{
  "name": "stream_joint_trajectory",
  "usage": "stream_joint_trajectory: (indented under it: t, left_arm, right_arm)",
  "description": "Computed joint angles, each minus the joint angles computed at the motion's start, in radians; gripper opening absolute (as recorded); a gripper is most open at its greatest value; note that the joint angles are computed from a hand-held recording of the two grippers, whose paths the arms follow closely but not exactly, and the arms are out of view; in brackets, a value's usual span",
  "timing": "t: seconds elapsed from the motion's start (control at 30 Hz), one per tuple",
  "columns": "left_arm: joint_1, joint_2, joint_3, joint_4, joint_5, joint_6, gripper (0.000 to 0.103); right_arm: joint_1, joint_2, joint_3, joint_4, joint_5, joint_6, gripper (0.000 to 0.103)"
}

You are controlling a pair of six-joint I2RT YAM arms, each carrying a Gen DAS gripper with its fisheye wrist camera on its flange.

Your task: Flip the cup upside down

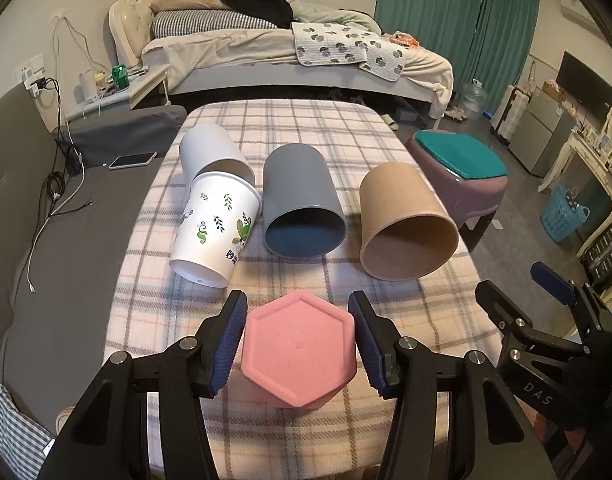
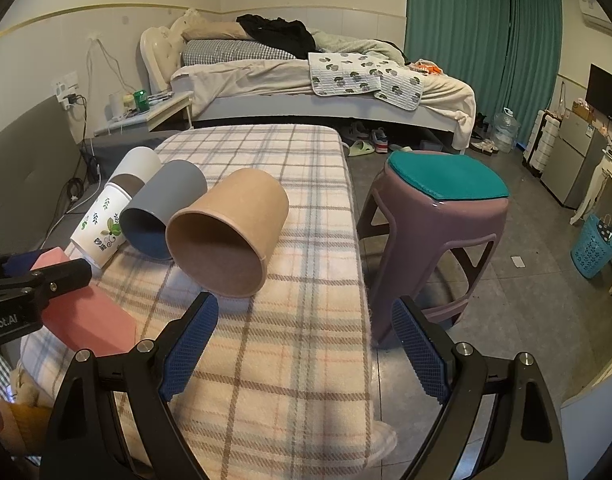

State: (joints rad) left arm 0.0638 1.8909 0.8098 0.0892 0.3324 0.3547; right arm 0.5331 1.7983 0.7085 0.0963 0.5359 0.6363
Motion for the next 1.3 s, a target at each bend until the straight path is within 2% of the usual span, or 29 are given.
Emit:
stream_joint_trajectory:
  t: [0.43,0.63,0.77,0.87,0.97,1.03,1.1,1.17,1.3]
  left_arm:
    - [0.021,-0.106,-0.038,0.005,0.074,-0.028,0.057]
    - [0.071,-0.227,-0.091,0.010,0.138,-0.011,0.057]
    - [0.148,-0.325,-0.146,0.014,0.204,0.053,0.057]
    - [0.221,-0.383,-0.185,0.017,0.258,0.108,0.065]
    - [0.311,-0.421,-0.210,0.009,0.330,0.155,0.080]
    - [0.372,-0.440,-0.230,0.013,0.381,0.177,0.082]
    - [0.432,-0.447,-0.249,0.028,0.416,0.194,0.088]
    - [0.476,-0.440,-0.271,0.057,0.448,0.208,0.093]
    - [0.527,-0.420,-0.330,0.171,0.469,0.209,0.100]
  right_arm:
    - [0.024,-0.069,-0.052,0.025,0.043,0.023,0.089]
    - [0.086,-0.154,-0.072,-0.011,0.119,0.058,0.089]
    - [0.167,-0.231,-0.074,-0.060,0.192,0.097,0.089]
    - [0.238,-0.273,-0.067,-0.103,0.255,0.134,0.089]
    - [0.320,-0.302,-0.045,-0.165,0.323,0.180,0.089]
    - [0.367,-0.305,-0.029,-0.197,0.364,0.210,0.089]
    - [0.423,-0.294,-0.009,-0.226,0.414,0.252,0.098]
    - [0.461,-0.281,-0.003,-0.222,0.445,0.277,0.103]
    - [0.504,-0.229,0.025,-0.219,0.483,0.313,0.103]
